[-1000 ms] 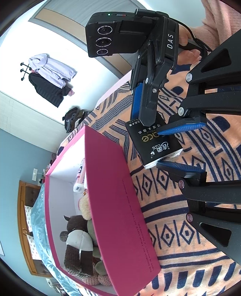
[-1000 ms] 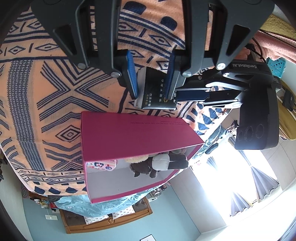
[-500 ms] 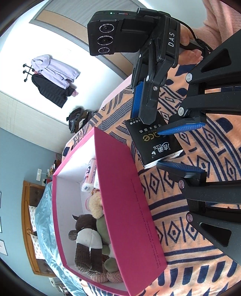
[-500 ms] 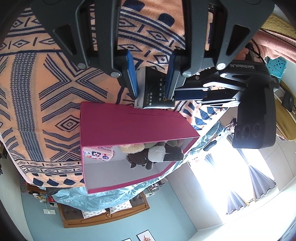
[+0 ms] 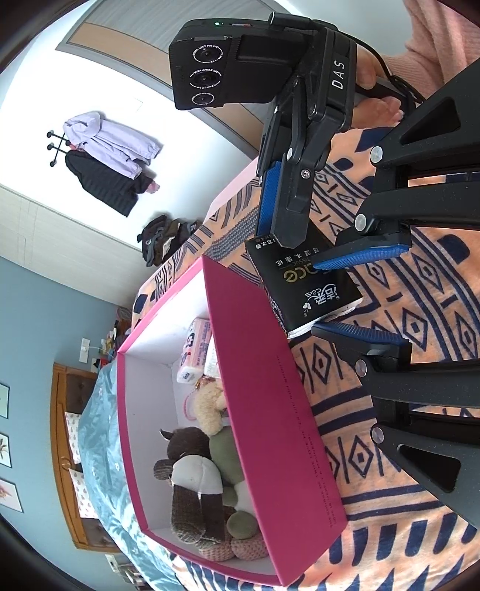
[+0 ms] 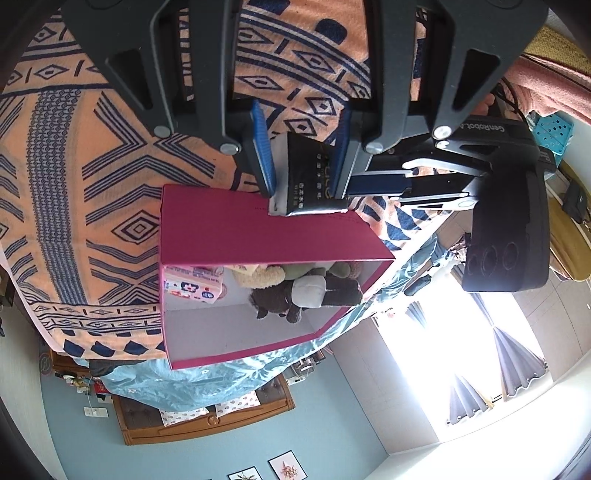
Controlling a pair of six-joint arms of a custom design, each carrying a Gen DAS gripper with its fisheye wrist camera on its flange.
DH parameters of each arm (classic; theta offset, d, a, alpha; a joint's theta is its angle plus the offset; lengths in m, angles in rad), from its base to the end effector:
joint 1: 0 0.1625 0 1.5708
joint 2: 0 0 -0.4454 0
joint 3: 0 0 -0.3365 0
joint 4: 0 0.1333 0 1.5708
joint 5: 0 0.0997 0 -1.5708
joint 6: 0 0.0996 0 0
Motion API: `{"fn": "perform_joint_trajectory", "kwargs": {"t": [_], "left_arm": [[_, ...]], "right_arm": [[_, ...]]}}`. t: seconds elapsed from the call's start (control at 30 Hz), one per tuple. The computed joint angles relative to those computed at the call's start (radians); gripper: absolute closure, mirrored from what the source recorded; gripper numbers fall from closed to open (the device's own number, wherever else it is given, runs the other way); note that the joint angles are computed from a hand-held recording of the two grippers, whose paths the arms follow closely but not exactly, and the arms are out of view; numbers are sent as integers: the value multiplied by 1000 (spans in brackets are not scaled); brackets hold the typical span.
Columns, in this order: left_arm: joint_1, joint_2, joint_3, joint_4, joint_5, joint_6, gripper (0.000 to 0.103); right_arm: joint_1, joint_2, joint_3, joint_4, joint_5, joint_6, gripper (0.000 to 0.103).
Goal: Organize objects
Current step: 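Lift the black tissue pack up toward the pink box rim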
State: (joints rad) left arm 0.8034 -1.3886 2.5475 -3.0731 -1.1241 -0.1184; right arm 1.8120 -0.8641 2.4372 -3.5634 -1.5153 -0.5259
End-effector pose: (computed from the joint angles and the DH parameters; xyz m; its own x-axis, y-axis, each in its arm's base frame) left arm -0.1088 -0.3668 0.2412 -0.8220 0.4378 -0.3641 0.5606 0.7346 -0.3824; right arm 0.2351 -0.3747 0.1145 -0.7244 -0.6704 0.1607 -0.6727 0.6363 -0.3777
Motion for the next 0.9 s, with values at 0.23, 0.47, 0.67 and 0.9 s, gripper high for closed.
{"fn": "perform_joint_trajectory", "kwargs": {"t": [0.23, 0.47, 0.67, 0.9], "left_arm": [[2, -2, -7, -3, 2, 9, 74], [-5, -3, -8, -10, 6, 13, 74], [-8, -5, -11, -12, 10, 18, 74], [-15, -9, -14, -10, 21, 19, 74]], "right_arm": [[5, -5, -6, -1, 7, -4, 69], [6, -6, -7, -6, 10, -6, 69], [6, -6, -11, -6, 12, -4, 69], [9, -8, -15, -3, 18, -2, 69]]}}
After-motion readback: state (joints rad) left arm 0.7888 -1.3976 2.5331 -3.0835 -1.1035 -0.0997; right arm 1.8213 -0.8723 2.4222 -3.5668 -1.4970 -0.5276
